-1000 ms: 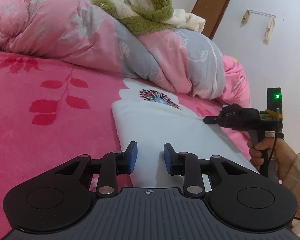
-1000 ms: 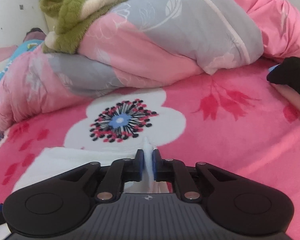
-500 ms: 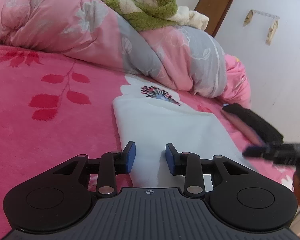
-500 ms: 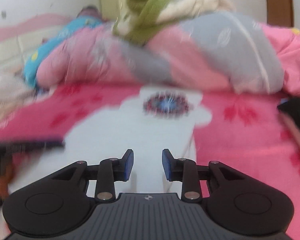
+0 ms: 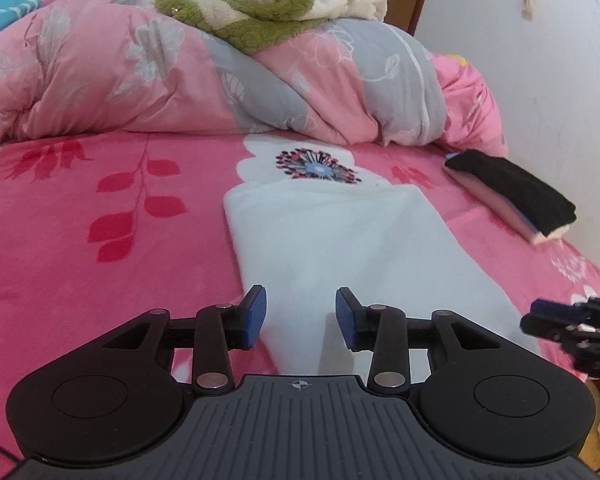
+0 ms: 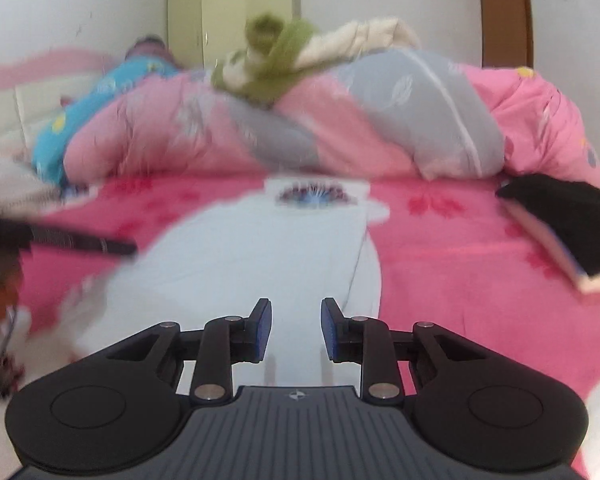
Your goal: Fold clothes
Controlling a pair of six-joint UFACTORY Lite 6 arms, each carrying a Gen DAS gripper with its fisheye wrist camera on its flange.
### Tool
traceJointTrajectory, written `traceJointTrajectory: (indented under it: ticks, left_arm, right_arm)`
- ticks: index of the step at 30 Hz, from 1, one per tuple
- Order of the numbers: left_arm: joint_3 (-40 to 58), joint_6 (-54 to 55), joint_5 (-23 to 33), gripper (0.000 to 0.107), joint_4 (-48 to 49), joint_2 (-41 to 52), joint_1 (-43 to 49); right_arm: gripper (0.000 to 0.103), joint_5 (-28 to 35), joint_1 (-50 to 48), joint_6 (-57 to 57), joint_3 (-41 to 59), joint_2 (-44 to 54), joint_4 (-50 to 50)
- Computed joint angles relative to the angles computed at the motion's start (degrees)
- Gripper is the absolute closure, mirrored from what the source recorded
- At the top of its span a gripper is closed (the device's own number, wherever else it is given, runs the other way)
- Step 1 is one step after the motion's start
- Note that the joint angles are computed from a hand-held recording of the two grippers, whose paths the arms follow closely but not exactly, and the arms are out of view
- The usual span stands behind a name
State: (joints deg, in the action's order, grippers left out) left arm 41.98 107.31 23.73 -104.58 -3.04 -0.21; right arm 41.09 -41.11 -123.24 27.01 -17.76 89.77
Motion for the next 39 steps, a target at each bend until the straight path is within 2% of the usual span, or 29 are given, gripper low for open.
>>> traceJointTrajectory:
  ticks: [3, 4, 5, 9, 11, 14, 16, 18, 22, 24, 26, 29, 32, 34, 35, 36, 39]
  left_arm:
    - [-2.3, -4.5, 0.0, 0.069, 6.1, -3.1, 1.7]
    - [-3.1, -5.3, -0.1, 0.069, 7.5, -4.0, 2.0]
    - [-3.9, -5.4, -0.3, 0.069, 8.2, -4.9, 2.1]
    - [-7.3, -6.8, -2.1, 0.067, 11.6, -8.7, 1.0]
    - [-9.5, -6.4, -3.6, 0.066, 11.5, -11.0, -0.2]
    - [-12.1, -6.0, -4.8, 0.065, 11.5, -12.6, -1.2]
    - [-13.6, -8.9, -4.7, 0.064, 14.2, -13.0, -1.0]
    - [-15.6, -10.8, -3.2, 0.064, 16.9, -15.6, 0.4]
    - [-16.2, -21.8, 2.6, 0.064, 30.2, -20.8, 5.2]
    - [-15.6, -24.0, 5.1, 0.064, 32.2, -22.7, 7.3]
    - [-14.3, -23.9, 6.1, 0.064, 31.3, -23.4, 7.6]
    - [-11.6, -19.4, 3.2, 0.062, 25.2, -20.4, 4.4]
    - [-8.8, -11.2, -0.5, 0.062, 15.0, -14.5, 0.6]
    - [-6.5, -7.6, -0.6, 0.063, 9.3, -9.7, -0.2]
    - [-5.7, -5.2, 0.2, 0.066, 5.7, -7.6, -0.1]
    - [-5.1, -2.5, 1.2, 0.072, 2.3, -5.8, 0.2]
    - [-3.2, 1.0, 1.9, 0.082, -1.0, -0.3, 0.3]
  right_arm:
    - [0.074, -9.4, -0.3, -6.4, -2.0, 1.2, 8.2]
    - [0.074, -10.0, -2.6, -5.5, -1.6, 1.6, 9.4]
    - [0.074, -8.1, -5.9, -2.2, -1.3, 1.5, 8.4]
    - [0.074, 6.9, -16.6, 6.4, -3.7, -4.0, 0.5]
    - [0.074, 8.6, -15.5, 5.3, -7.8, -9.7, -0.3]
    - [0.074, 8.1, -11.6, 3.1, -12.4, -13.0, 1.2]
    - [0.074, 5.0, -9.0, 1.9, -14.3, -12.9, 3.0]
    - [0.074, 0.7, -7.1, 1.5, -15.8, -13.5, 4.2]
    - [0.074, 0.6, -8.6, 8.3, -18.1, -21.6, -1.8]
    - [0.074, 1.0, -8.5, 11.8, -18.4, -25.8, -3.7]
    - [0.074, 1.1, -7.0, 14.6, -17.8, -28.1, -3.5]
    - [0.074, -2.0, -0.1, 14.3, -15.4, -25.3, 1.8]
    - [0.074, -8.1, 9.6, 9.1, -14.2, -21.7, 10.6]
    - [0.074, -11.0, 15.0, 3.7, -13.9, -18.8, 17.9]
    - [0.074, -12.4, 17.3, 0.7, -13.8, -17.2, 21.9]
    - [0.074, -13.3, 19.3, -2.3, -13.6, -15.3, 25.8]
    - [0.074, -13.6, 21.0, -5.2, -13.2, -10.4, 31.5]
